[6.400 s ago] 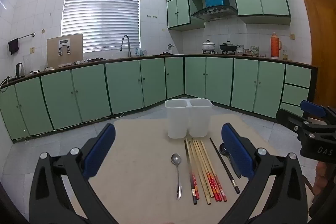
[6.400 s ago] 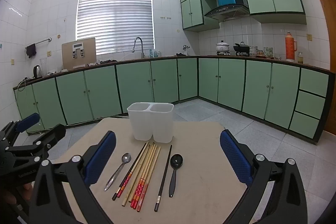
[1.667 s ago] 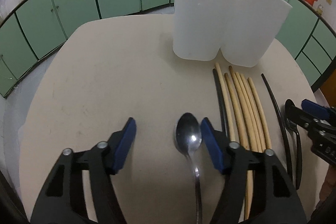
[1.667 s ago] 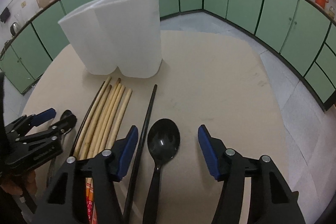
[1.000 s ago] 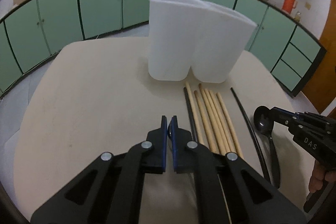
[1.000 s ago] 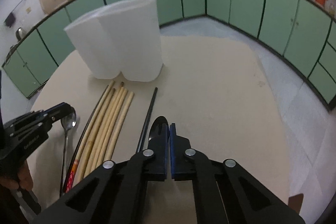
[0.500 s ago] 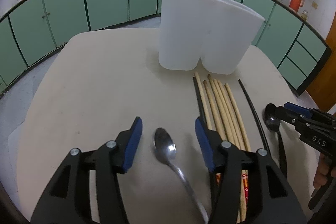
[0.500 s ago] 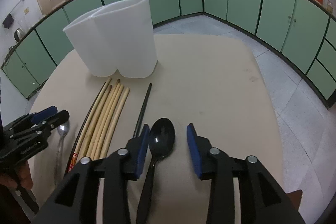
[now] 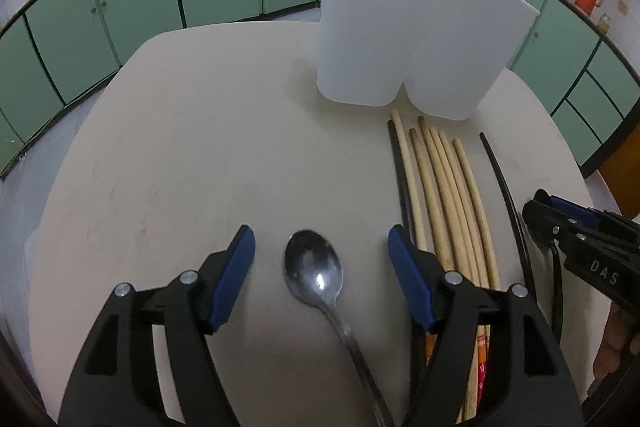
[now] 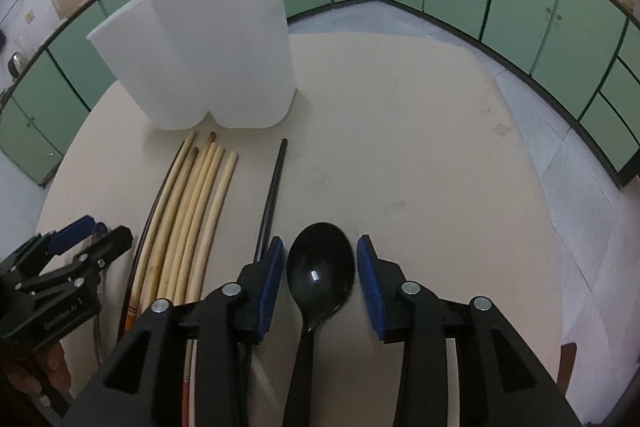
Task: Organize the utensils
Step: 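Grasp the silver spoon with the left tool while the right tool grasps the black spoon, then lift both spoons and drop them into the white utensil holder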
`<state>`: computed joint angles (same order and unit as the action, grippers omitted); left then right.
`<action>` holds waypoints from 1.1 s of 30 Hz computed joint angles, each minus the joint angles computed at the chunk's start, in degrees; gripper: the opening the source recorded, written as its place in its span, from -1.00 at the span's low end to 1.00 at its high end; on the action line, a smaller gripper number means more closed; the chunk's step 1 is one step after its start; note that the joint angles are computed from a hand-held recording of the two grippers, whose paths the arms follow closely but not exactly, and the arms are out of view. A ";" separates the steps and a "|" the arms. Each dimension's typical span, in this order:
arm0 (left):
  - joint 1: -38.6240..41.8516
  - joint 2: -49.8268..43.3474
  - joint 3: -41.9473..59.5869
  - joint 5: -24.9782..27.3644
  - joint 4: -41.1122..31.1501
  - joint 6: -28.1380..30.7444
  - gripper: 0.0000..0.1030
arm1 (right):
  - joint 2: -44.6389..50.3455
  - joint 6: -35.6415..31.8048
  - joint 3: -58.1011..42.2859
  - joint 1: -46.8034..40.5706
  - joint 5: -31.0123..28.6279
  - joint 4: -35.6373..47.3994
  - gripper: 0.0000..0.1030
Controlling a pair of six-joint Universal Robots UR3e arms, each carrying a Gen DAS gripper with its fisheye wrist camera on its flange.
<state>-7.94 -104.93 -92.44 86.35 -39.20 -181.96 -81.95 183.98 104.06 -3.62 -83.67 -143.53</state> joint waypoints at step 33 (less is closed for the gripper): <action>0.69 1.62 -7.90 -5.62 16.12 4.47 -0.95 | -7.40 -4.06 13.00 -4.08 6.25 -16.77 -0.34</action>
<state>-7.24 -103.31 -100.34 80.73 -23.08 -177.49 -89.35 179.92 117.06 -7.70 -77.42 -160.30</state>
